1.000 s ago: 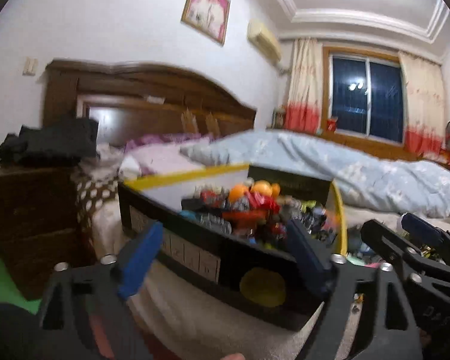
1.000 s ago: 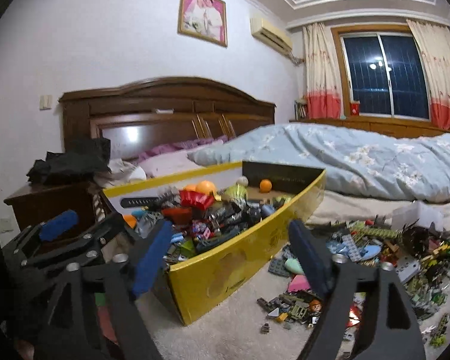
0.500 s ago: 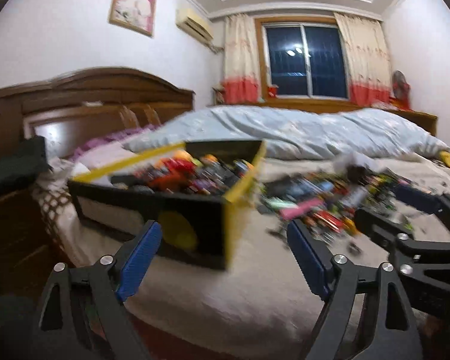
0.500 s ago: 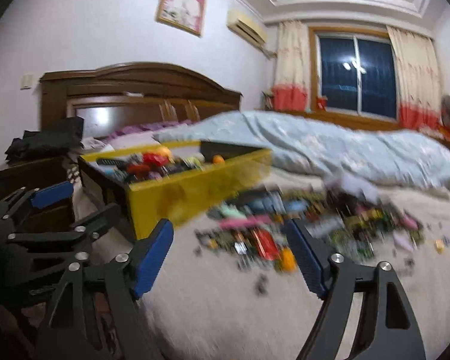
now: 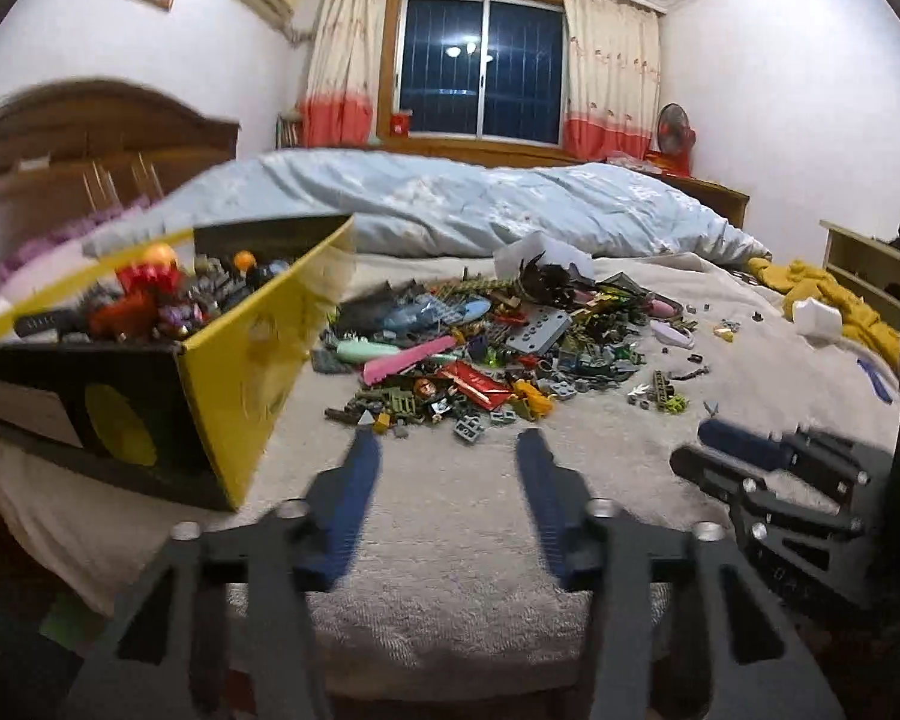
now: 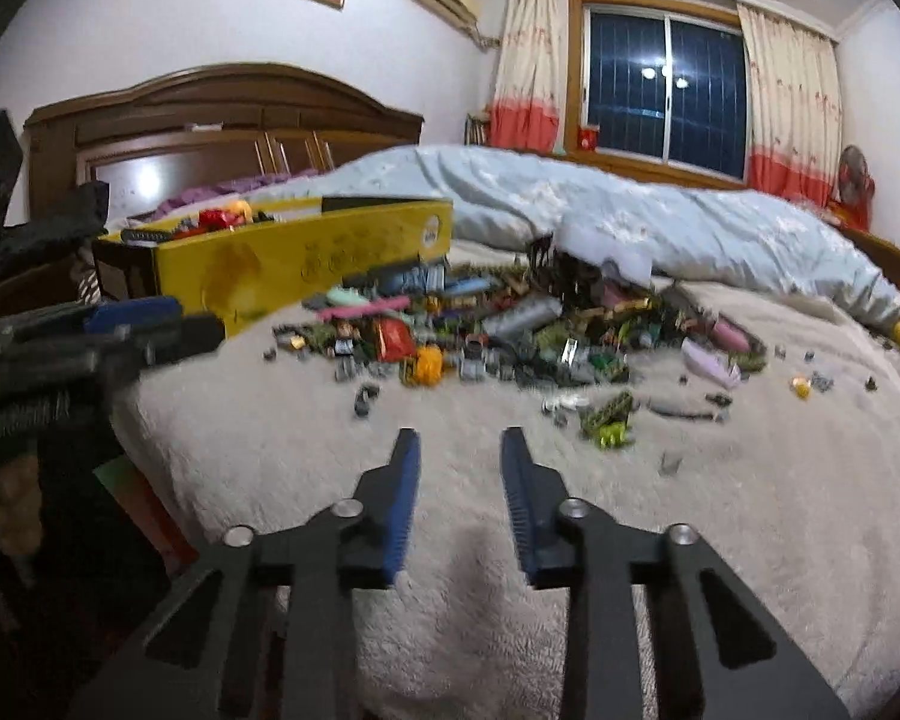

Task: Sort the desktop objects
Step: 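Move both open tools back to the Lego pile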

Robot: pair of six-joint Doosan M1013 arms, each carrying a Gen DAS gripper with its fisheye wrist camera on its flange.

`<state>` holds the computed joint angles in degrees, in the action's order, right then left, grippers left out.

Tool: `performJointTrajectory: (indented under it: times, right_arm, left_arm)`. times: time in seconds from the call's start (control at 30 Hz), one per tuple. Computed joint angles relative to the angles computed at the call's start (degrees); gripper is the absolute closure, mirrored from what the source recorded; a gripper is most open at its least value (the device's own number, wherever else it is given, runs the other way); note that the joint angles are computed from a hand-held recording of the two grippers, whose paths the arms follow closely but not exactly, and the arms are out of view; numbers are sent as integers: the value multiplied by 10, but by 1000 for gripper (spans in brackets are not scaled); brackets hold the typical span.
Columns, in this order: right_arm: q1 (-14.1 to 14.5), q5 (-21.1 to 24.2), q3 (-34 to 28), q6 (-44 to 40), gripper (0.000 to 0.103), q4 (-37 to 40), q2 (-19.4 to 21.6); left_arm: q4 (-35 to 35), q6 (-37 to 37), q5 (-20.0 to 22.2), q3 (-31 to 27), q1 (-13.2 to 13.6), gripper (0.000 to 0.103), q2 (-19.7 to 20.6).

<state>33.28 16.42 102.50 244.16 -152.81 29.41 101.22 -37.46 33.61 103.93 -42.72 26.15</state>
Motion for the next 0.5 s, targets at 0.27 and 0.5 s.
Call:
performJointTrajectory:
  times: [0.27, 0.5]
  right_arm:
    - [5, -54, -34, 46, 78, -61, 25]
    - [12, -82, -76, -50, 78, 54, 51]
  left_arm:
    - [-57, 131, 22, -29, 11, 66, 33]
    - [-116, 165, 16, -51, 29, 78, 53]
